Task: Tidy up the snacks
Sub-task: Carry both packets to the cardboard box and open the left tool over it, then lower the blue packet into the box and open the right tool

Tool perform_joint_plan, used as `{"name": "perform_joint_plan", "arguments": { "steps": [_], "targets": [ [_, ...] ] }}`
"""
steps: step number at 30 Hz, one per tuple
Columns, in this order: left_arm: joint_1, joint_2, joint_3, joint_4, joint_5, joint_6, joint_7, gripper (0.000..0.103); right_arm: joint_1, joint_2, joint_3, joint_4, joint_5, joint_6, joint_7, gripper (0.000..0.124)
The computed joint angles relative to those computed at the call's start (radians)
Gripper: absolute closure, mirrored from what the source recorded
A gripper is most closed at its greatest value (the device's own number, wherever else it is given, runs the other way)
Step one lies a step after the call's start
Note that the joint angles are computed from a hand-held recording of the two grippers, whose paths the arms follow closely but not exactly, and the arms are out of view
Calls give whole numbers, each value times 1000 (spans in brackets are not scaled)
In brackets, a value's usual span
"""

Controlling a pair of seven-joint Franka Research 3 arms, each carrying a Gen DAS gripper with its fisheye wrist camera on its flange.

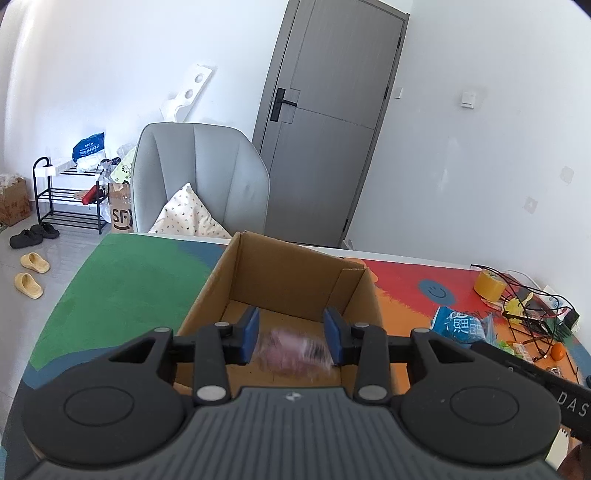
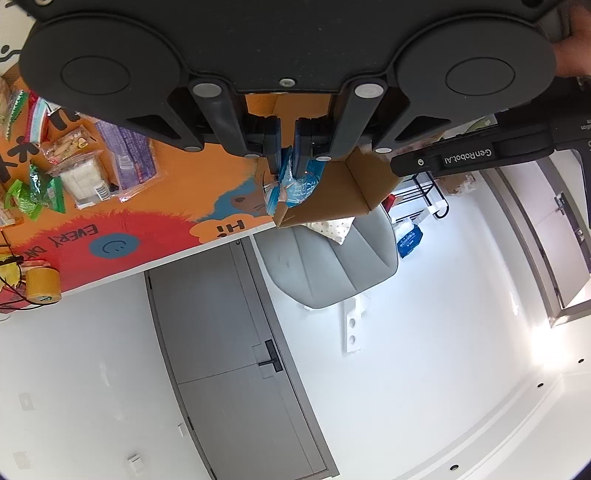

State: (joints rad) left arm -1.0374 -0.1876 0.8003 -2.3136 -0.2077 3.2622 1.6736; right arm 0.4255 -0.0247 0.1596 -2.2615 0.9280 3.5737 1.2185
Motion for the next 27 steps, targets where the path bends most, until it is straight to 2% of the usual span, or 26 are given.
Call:
{"name": "perform_joint_plan", "arguments": {
  "steps": [3, 6, 9, 12, 15, 16, 19, 20, 23, 25, 27],
  "targets": [
    [74, 15, -66, 11, -14, -26, -5, 65, 4, 16, -3, 11, -47, 5, 50, 117],
    [112, 1, -102, -1, -39, -23, 22, 63, 7, 29, -6, 24, -87, 0, 79, 116],
    [250, -5, -228, -18, -40, -30, 8, 62, 10, 42, -10, 41, -128, -14, 109, 117],
    [322, -12, -284, -25, -61, -44, 13, 54, 8, 52, -14, 49, -190, -26, 165, 116],
    [416, -15, -363, -31, -72, -59, 2, 44, -14, 60, -18, 44, -358, -38, 314, 114],
    [449, -15, -391, -33, -73, -62, -2, 39, -15, 62, -20, 48, -373, -50, 325, 111],
    [594, -11, -519, -41, -45, -61, -46, 23, 12, 61, -26, 57, -279, -46, 253, 89],
    [611, -12, -534, -45, -42, -53, -52, 22, 19, 58, -26, 55, -244, -38, 232, 82],
    [601, -18, -526, -52, -43, -51, -54, 15, 34, 40, -21, 48, -118, -29, 150, 73],
    [657, -16, -582, -62, -9, -40, -84, 10, 40, 34, -14, 48, -20, -16, 75, 64],
    [727, -13, -649, -67, 48, -39, -126, 9, 39, 23, -7, 27, 9, 13, 56, 55]
  ]
}}
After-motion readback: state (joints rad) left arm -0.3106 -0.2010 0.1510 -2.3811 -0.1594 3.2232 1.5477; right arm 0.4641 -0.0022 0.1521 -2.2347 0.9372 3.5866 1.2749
